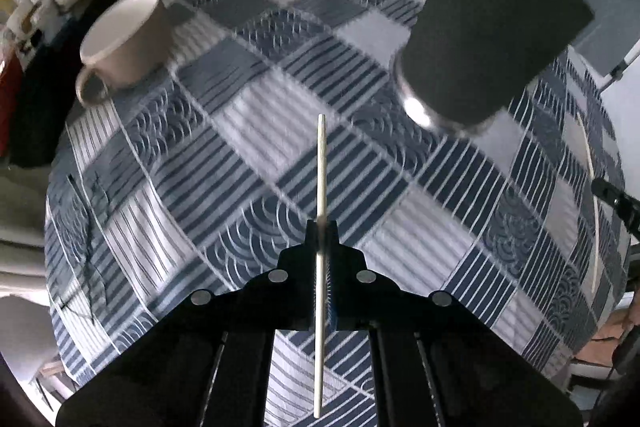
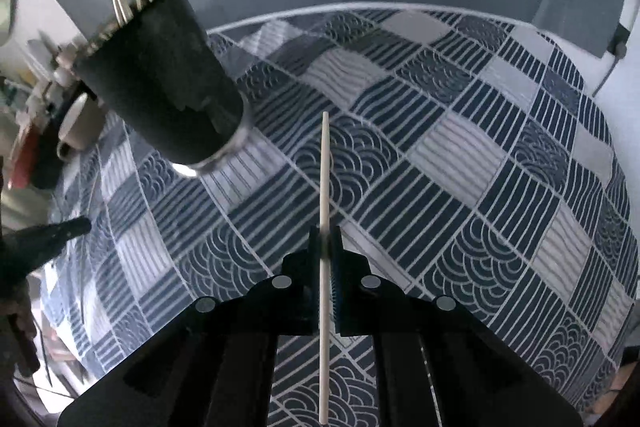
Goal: Organize utensils
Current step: 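Lift both held sticks up over the black holder, then lower both sticks into the black holder and open both tools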
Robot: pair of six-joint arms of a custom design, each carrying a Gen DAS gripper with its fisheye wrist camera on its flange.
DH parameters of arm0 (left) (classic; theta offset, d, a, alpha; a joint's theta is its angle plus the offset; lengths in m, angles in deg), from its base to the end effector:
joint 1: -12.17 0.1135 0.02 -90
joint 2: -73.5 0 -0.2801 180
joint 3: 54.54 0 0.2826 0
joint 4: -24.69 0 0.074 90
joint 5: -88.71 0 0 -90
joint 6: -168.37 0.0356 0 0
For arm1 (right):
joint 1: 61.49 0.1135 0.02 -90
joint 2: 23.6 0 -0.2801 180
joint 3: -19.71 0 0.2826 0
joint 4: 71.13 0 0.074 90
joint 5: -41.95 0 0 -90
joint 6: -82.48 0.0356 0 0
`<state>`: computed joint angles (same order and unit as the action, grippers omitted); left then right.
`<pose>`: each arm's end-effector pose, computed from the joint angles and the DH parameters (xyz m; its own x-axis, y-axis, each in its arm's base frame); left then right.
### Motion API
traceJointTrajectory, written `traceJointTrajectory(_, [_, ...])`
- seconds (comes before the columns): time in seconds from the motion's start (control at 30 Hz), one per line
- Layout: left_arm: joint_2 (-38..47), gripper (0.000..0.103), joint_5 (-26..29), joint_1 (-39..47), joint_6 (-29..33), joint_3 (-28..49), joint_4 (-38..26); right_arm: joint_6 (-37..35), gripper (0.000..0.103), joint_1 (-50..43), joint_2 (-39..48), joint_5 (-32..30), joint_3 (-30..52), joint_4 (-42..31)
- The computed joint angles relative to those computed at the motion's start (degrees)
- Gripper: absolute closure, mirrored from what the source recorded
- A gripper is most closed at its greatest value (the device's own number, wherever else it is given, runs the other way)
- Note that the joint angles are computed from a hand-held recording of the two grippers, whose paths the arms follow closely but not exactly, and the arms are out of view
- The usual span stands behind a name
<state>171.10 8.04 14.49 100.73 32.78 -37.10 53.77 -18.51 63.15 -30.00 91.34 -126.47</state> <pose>0.3686 0.0092 0.2369 -0.8754 0.3402 -0.3434 0.3708 0.9283 -0.0255 0.2365 0.2053 0.2178 -0.8332 0.3634 -0.4168 0.3297 0.9316 0.1531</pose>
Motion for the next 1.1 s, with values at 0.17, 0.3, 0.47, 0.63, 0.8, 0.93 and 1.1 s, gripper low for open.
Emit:
traceJointTrajectory(0.17, [0.7,0.099,-0.5,-1.1,-0.9,5.2,-0.9,-2.0,0.099,-0.8,0.0,2.1,2.9,-2.3])
traceJointTrajectory(0.3, [2.8,0.099,-0.6,-2.5,-2.3,10.9,-1.4,-4.2,0.099,-2.0,-0.5,3.1,4.5,-2.7])
traceJointTrajectory(0.47, [4.6,0.099,-1.8,-4.4,-2.6,17.2,-1.3,-7.7,0.099,-3.9,-0.4,5.5,8.1,-3.8])
traceJointTrajectory(0.63, [7.3,0.099,-3.0,-6.4,-3.9,24.6,-2.5,-11.9,0.098,-6.3,0.6,7.6,12.9,-4.5])
traceJointTrajectory(0.8, [9.8,0.099,-1.5,-8.0,-5.7,32.9,-5.0,-16.2,0.099,-8.3,1.8,9.4,18.8,-4.7])
traceJointTrajectory(0.93, [11.7,0.099,-0.8,-9.1,-6.7,38.3,-5.8,-20.0,0.098,-9.4,3.8,10.2,24.4,-4.1])
traceJointTrajectory(1.1, [15.6,0.099,0.1,-11.1,-8.4,46.9,-8.6,-23.9,0.098,-10.4,6.7,9.5,30.1,-1.8])
